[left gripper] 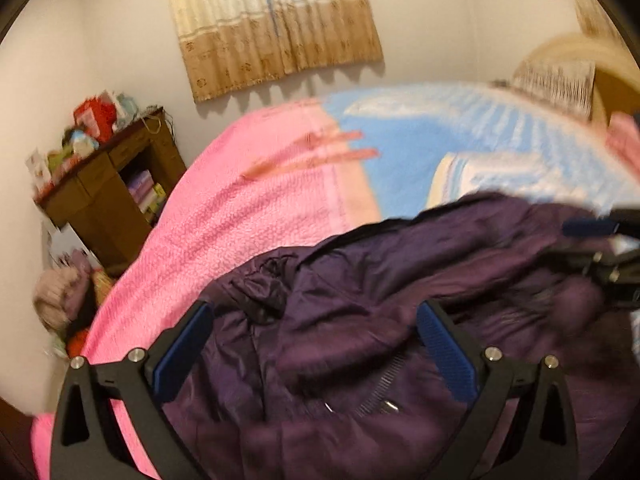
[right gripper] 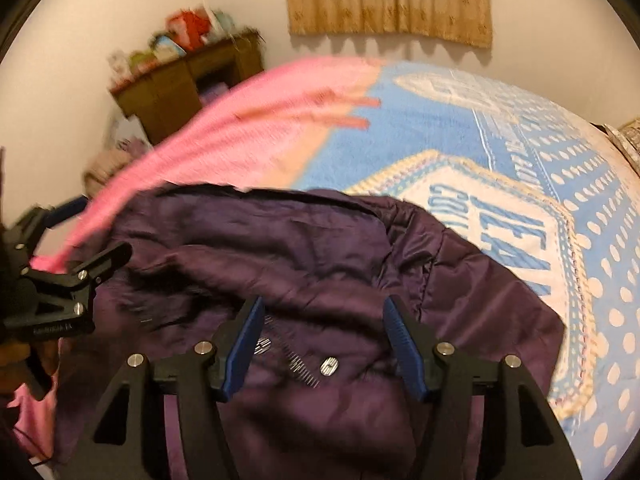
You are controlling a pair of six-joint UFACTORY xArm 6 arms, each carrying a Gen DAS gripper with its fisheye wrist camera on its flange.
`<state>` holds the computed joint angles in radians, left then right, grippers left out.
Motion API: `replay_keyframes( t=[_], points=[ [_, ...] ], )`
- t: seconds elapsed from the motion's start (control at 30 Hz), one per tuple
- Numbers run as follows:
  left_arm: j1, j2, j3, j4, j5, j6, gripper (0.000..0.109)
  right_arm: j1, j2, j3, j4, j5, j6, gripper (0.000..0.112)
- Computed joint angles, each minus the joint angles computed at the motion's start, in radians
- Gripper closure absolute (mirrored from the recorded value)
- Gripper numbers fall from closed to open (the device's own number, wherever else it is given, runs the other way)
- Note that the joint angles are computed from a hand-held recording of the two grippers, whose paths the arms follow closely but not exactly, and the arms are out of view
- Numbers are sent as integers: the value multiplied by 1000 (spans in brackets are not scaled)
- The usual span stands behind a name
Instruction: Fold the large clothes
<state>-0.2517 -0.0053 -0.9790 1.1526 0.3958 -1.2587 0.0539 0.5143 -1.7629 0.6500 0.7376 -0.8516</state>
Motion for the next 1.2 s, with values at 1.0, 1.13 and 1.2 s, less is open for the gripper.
replay_keyframes(
  t=[1.0,1.13,1.2],
  points=[
    [-390,-702,735,-330,215,-42,6,-482,-784,974,171,253,-396,43],
    [-405,-747,776,-364,192,-38,6,-530,-816,999,148,249,-394,43],
    [-434,-756,786,-358,216,-53,6,-553,-822,1010,149,245,-404,43]
  ],
)
